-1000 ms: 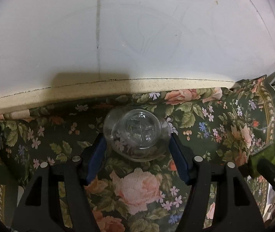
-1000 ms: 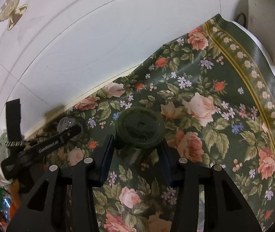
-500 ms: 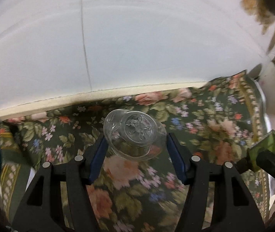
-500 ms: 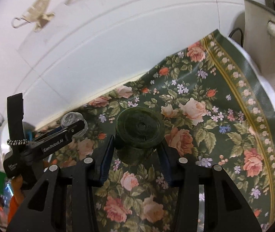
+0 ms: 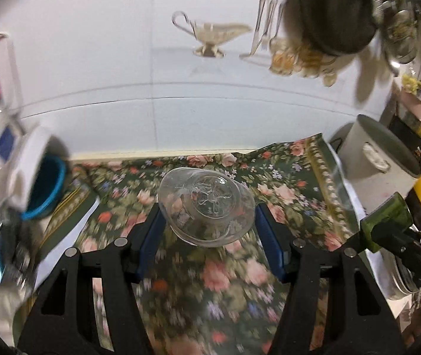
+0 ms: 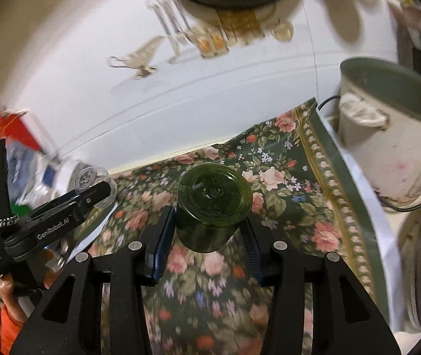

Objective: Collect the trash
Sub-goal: 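Lift the green jar and clear cup and carry both down over the floor bin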

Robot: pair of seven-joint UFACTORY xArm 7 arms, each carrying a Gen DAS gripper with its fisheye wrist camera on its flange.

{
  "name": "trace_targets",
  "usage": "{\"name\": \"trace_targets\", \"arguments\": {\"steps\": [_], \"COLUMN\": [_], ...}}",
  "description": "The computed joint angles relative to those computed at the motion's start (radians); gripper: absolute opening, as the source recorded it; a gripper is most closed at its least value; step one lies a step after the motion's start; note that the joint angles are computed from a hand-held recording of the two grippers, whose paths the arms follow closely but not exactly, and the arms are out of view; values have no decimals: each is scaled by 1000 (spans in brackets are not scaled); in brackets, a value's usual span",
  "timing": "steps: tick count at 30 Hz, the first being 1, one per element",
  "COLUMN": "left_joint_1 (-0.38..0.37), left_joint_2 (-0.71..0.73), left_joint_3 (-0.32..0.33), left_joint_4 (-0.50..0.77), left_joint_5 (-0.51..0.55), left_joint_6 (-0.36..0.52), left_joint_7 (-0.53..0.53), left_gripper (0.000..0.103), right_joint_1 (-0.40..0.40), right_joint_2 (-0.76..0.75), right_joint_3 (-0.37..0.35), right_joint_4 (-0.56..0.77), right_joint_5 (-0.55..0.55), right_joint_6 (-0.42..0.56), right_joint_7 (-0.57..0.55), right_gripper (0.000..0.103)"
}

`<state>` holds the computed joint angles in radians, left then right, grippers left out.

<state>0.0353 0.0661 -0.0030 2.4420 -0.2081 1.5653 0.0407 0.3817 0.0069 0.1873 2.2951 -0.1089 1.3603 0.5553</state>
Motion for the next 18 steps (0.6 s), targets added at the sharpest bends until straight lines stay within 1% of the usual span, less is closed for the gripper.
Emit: {"name": "trace_targets", "arguments": {"steps": [2, 3, 6, 9, 13, 18], "left_joint_1": [-5, -9, -18, -30, -48, -81], "left_joint_2": [-107, -144, -239, -303, -392, -517], "left_joint_3": [1, 6, 24, 44, 76, 117], "left_joint_4": [-107, -138, -196, -202, -230, -335], "left_joint_5": [12, 14, 15, 25, 32, 32], "left_joint_6": [-20, -20, 0, 38, 87, 112], "left_joint_7": [-27, -38, -63, -69, -46, -4], "left_gripper": [61, 61, 61, 61, 61, 61], "right_joint_1": [-2, -4, -13, -24, -38, -73], "right_joint_2": [-54, -78, -133, -182, -243, -325], "right_joint_3": [2, 8, 32, 64, 111, 192], "right_joint_4": [-41, -54, -80, -106, -145, -197], "right_joint_5": [7, 6, 8, 6, 14, -1], "right_joint_6": [2, 8, 19, 22, 26, 47], "right_joint_7": [-30, -42, -63, -65, -37, 32], "right_gripper": [41, 41, 41, 41, 41, 41]}}
